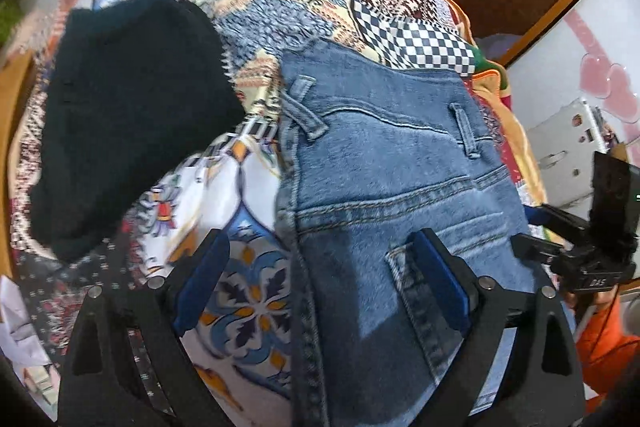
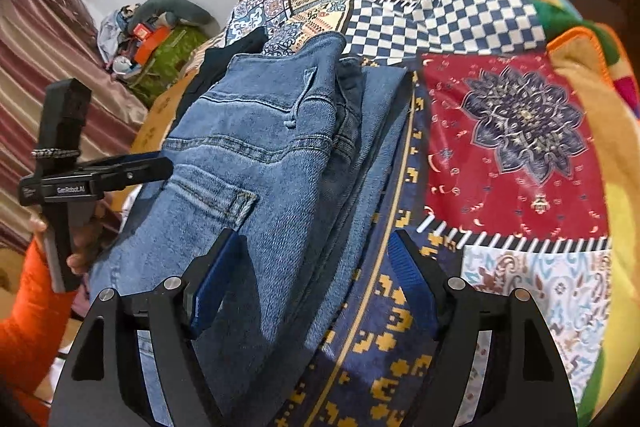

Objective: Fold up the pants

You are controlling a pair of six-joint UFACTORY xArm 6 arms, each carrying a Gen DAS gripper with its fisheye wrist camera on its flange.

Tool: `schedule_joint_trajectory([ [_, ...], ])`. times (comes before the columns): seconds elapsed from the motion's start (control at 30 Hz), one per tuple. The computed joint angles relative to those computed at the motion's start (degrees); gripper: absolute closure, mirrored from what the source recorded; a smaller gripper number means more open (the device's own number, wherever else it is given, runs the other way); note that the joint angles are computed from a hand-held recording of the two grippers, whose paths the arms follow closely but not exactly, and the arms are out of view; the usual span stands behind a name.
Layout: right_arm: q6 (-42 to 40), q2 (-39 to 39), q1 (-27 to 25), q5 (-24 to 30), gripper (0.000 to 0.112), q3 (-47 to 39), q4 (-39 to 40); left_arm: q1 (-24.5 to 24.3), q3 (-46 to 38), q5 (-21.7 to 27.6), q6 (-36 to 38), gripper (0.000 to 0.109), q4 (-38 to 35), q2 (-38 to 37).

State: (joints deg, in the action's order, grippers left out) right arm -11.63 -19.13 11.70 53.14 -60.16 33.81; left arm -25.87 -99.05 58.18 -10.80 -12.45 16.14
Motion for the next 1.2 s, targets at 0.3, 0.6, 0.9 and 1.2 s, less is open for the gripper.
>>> schedule_joint_trajectory([
  [0.3,-4.25,3.33,-2.22,3.51,0.031,-1.85,7.85,1.16,-4.8,1.27,3.55,0.008,-7.94,5.21],
  [0.6,-3.92,6.54,-1.44,3.13,0.063,-4.41,11.83,0.39,-9.15,3.26,4.5,0.03,-10.58,8.06],
  [0.9,-3.02,2.26,-0.16,0.93,0.094,-3.47,7.26,-1.88,-2.2,-1.35,3.0,0.061,-5.17,1.02],
  [1.2,-2.62,0.09,3.87,-0.8,0.095,-7.94,4.07,-2.9,7.72,-9.1,-0.16,0.067,1.64,-11.27],
])
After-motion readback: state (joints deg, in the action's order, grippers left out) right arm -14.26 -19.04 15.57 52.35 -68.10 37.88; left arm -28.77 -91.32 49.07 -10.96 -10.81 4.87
